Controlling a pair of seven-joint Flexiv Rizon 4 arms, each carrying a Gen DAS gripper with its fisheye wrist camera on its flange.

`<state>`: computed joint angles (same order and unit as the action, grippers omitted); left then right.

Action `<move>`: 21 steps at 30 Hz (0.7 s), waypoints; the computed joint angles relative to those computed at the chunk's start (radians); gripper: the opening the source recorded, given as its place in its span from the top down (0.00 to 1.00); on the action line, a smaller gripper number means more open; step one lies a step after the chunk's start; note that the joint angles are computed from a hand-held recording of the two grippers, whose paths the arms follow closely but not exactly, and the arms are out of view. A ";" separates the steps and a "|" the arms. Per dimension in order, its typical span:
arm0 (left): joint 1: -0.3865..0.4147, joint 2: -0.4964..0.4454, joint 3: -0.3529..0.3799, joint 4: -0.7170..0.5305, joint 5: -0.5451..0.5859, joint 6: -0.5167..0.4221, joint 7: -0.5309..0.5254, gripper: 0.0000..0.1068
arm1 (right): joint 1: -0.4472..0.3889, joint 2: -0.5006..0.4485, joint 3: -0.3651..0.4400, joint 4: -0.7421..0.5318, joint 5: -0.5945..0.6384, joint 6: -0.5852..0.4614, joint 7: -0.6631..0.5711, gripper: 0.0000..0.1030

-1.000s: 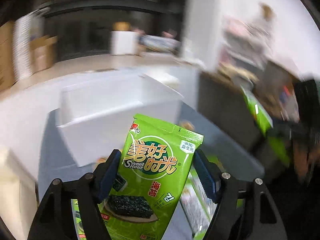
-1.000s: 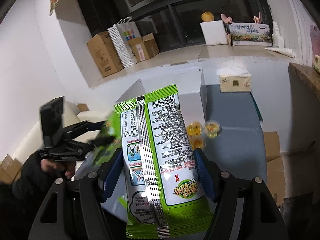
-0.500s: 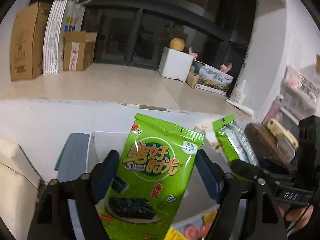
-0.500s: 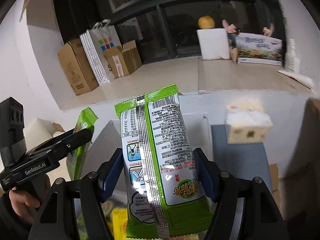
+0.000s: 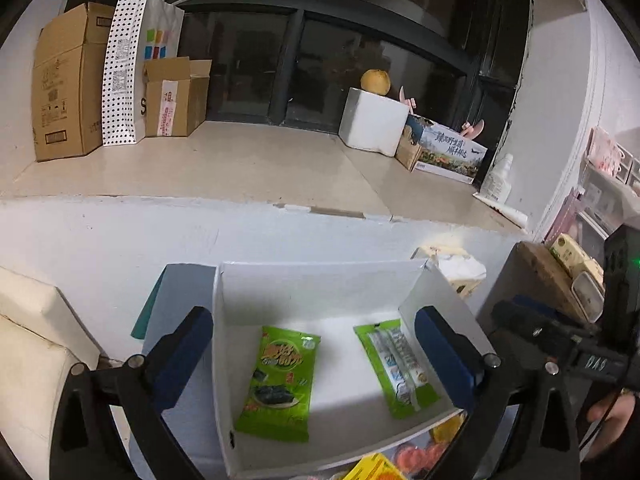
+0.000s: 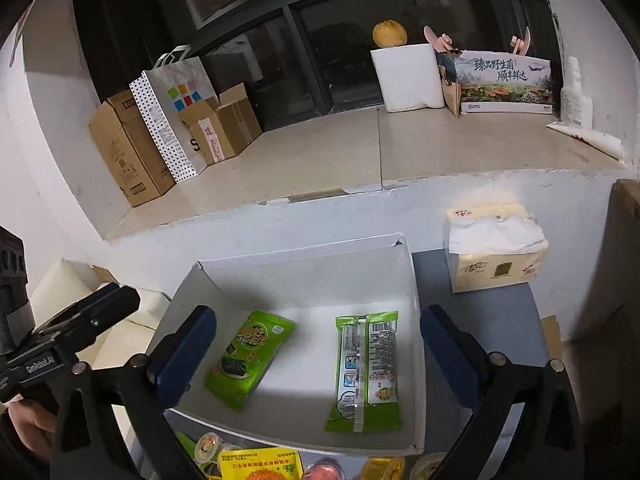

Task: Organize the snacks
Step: 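Open both grippers and withdraw from the box, then grasp a green seaweed packet with the left gripper while the right gripper grasps another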

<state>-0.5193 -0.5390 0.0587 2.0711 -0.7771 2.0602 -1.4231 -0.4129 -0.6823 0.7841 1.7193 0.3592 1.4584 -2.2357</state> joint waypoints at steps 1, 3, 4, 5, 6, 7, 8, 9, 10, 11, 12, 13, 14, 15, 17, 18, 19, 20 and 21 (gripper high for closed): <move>0.014 0.013 -0.016 0.024 0.024 0.011 -0.019 0.04 | -0.027 0.004 0.025 0.009 0.017 0.000 -0.021 0.00; 0.000 0.035 -0.019 0.070 0.023 0.041 -0.038 0.04 | -0.113 0.003 0.106 0.030 0.059 -0.009 -0.093 0.00; -0.023 0.044 -0.015 0.095 -0.001 0.059 -0.041 0.04 | -0.137 0.012 0.124 0.045 0.076 -0.012 -0.117 0.00; -0.034 0.052 -0.024 0.127 -0.005 0.096 -0.058 0.04 | -0.162 0.028 0.137 0.068 0.094 -0.011 -0.145 0.00; -0.043 0.060 -0.037 0.164 -0.001 0.143 -0.079 0.04 | -0.174 0.046 0.138 0.086 0.109 -0.009 -0.162 0.00; -0.062 0.064 -0.049 0.201 -0.011 0.196 -0.094 0.04 | -0.182 0.072 0.130 0.113 0.129 0.000 -0.172 0.00; -0.091 0.063 -0.057 0.226 -0.053 0.233 -0.084 0.04 | -0.184 0.098 0.116 0.139 0.148 0.008 -0.173 0.00; -0.115 0.064 -0.068 0.242 -0.097 0.256 -0.066 0.04 | -0.191 0.124 0.106 0.168 0.169 0.014 -0.177 0.00; -0.142 0.062 -0.082 0.263 -0.142 0.288 -0.055 0.04 | -0.188 0.151 0.084 0.197 0.186 0.018 -0.175 0.00; -0.169 0.058 -0.102 0.289 -0.185 0.326 -0.062 0.04 | -0.167 0.182 0.044 0.228 0.198 0.023 -0.156 0.00; -0.178 0.058 -0.123 0.306 -0.204 0.340 -0.067 0.04 | -0.142 0.214 -0.001 0.272 0.211 0.038 -0.135 0.00; -0.179 0.058 -0.146 0.326 -0.204 0.353 -0.084 0.04 | -0.134 0.228 -0.020 0.300 0.224 0.043 -0.141 0.00; -0.190 0.054 -0.170 0.346 -0.217 0.370 -0.115 0.04 | -0.126 0.237 -0.037 0.330 0.240 0.061 -0.156 0.00; -0.200 0.048 -0.187 0.359 -0.224 0.384 -0.136 0.04 | -0.122 0.238 -0.046 0.364 0.259 0.095 -0.176 0.00; -0.208 0.027 -0.207 0.381 -0.189 0.429 -0.195 0.04 | -0.133 0.230 -0.059 0.415 0.279 0.108 -0.172 0.00; -0.218 0.017 -0.214 0.385 -0.195 0.445 -0.213 0.04 | -0.120 0.232 -0.092 0.432 0.292 0.073 -0.154 0.00; -0.224 0.012 -0.223 0.388 -0.200 0.448 -0.229 0.04 | -0.080 0.237 -0.145 0.463 0.260 0.056 -0.090 0.00; -0.224 0.012 -0.230 0.392 -0.192 0.438 -0.240 0.04 | -0.057 0.236 -0.171 0.483 0.257 0.054 -0.081 0.00; -0.232 0.012 -0.234 0.391 -0.199 0.430 -0.235 0.04 | -0.049 0.231 -0.179 0.501 0.256 0.060 -0.090 0.00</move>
<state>-0.7512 -0.5274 -0.1752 2.4625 -0.9758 2.4902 -1.6585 -0.4619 -0.4518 0.6049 2.2205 0.6154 1.5180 -2.3254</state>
